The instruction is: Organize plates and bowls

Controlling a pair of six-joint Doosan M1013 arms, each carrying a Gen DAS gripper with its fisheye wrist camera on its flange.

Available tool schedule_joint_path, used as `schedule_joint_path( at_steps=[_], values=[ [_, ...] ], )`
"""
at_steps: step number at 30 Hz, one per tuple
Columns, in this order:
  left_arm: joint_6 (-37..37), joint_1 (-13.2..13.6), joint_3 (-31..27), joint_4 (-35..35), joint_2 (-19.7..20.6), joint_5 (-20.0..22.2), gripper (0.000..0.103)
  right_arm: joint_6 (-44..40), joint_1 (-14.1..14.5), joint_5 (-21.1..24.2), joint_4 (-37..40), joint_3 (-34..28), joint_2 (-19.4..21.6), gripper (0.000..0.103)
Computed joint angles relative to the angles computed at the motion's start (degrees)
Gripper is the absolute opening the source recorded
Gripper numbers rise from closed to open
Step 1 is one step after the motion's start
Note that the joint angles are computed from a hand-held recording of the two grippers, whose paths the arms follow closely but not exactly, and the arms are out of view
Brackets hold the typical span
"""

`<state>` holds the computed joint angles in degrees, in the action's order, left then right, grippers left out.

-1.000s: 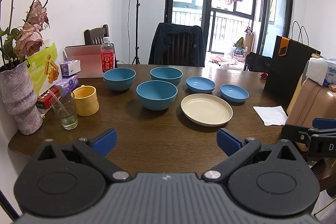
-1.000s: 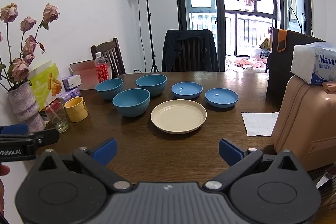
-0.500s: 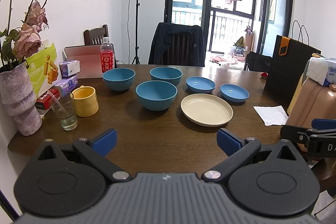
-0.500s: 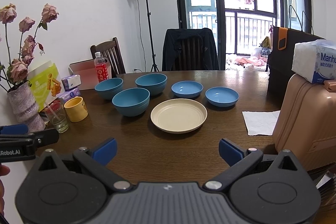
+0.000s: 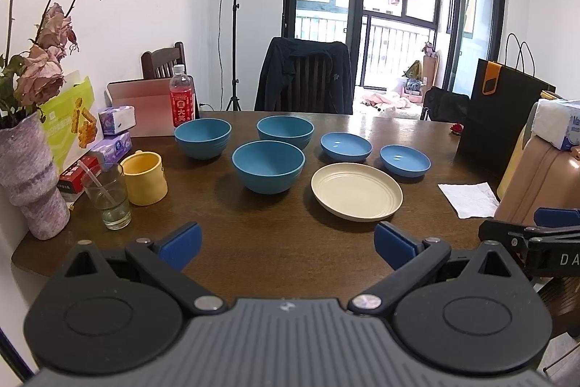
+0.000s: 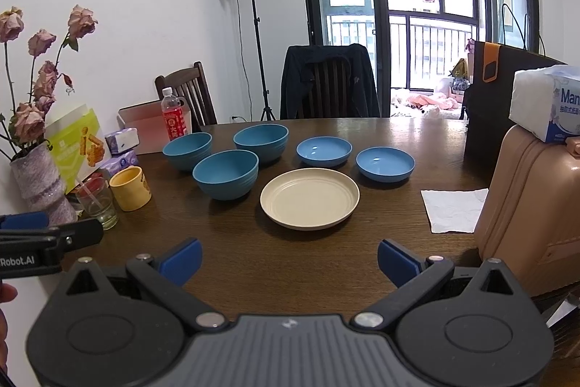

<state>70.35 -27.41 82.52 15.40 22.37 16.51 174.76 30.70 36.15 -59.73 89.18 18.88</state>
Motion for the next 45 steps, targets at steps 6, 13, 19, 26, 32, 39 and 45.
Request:
schedule_joint_path(
  at_steps=[6,13,19,26,32,39,45],
  values=[
    [3.88,0.24,-2.89,-3.34,1.76,1.40,0.103,-1.53,-0.99,-0.25,2.20,-1.44,0.83,0.103],
    [9.05,0.71,-7.37,-7.71,4.59,3.29,0.103,-4.25,-2.66,-0.30,5.07,-4.24,2.75,0.103],
    [12.90,1.20,-11.89,-11.48,7.54,5.38,0.103,-8.00,-4.04,0.53,8.01,-7.63,5.05,0.103],
    [16.79,1.79,-17.89,-15.07,11.51,8.70,0.103,-12.37,-6.06,0.31,12.22,-11.52,7.88,0.103],
    [19.00,1.97,-23.75,-16.63,15.30,12.24,0.103,-16.03,-7.51,1.81,15.26,-15.25,10.63,0.103],
    [23.38,2.34,-33.31,-20.07,21.16,19.02,0.103,-21.01,-9.38,4.29,20.12,-19.79,13.79,0.103],
    [27.49,2.66,-41.71,-22.78,26.18,25.80,0.103,-24.20,-10.79,6.63,25.12,-23.81,16.52,0.103]
  ],
)
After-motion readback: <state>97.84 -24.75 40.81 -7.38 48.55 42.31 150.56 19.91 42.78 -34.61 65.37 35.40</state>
